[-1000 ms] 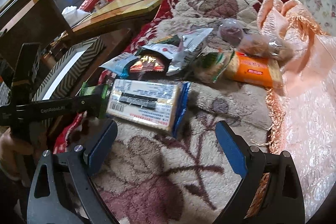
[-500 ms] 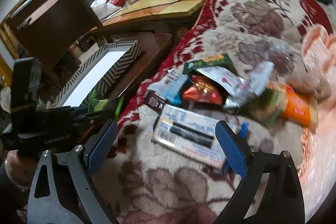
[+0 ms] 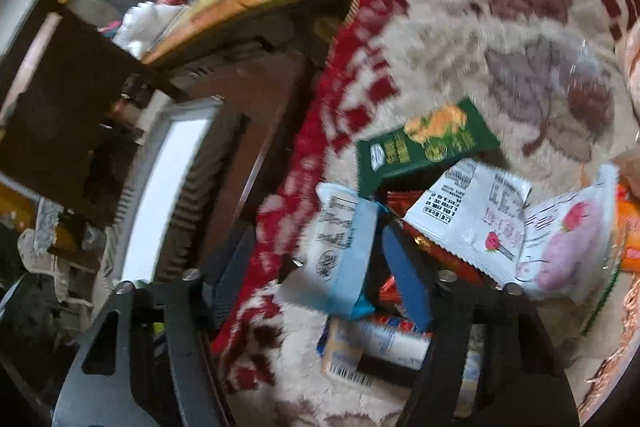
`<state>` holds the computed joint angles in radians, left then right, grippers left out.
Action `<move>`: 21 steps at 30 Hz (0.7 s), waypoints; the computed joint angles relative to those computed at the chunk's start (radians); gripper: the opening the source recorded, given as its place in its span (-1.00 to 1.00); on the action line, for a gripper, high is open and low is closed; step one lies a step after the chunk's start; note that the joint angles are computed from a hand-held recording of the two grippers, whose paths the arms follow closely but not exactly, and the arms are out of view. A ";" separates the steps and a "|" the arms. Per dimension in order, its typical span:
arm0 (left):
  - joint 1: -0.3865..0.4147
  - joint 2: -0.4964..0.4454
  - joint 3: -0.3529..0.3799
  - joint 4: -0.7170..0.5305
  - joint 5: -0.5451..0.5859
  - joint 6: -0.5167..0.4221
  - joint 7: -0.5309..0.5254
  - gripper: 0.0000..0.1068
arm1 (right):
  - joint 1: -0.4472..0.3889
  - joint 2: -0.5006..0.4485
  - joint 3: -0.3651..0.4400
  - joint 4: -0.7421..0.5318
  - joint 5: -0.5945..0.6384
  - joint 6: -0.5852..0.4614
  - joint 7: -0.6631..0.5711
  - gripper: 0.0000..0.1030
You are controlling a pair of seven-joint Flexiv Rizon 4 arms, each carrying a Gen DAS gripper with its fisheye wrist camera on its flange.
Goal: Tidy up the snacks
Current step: 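Grasp the light blue snack packet with the right tool while left tool holds green packet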
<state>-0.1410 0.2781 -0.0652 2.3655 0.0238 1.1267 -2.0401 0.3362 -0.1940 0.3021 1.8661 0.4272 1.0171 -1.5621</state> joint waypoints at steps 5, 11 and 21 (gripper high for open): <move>0.003 0.003 0.012 0.010 -0.012 0.012 0.006 -0.32 | 0.022 0.007 0.026 0.007 0.017 -0.025 -0.071 0.11; 0.002 0.006 0.015 0.019 -0.026 0.026 0.016 -0.32 | 0.047 0.011 -0.005 0.032 -0.100 0.037 0.066 0.11; 0.019 0.022 0.010 0.025 -0.018 0.031 0.005 -0.32 | 0.037 -0.025 0.013 -0.011 -0.076 0.018 0.077 0.21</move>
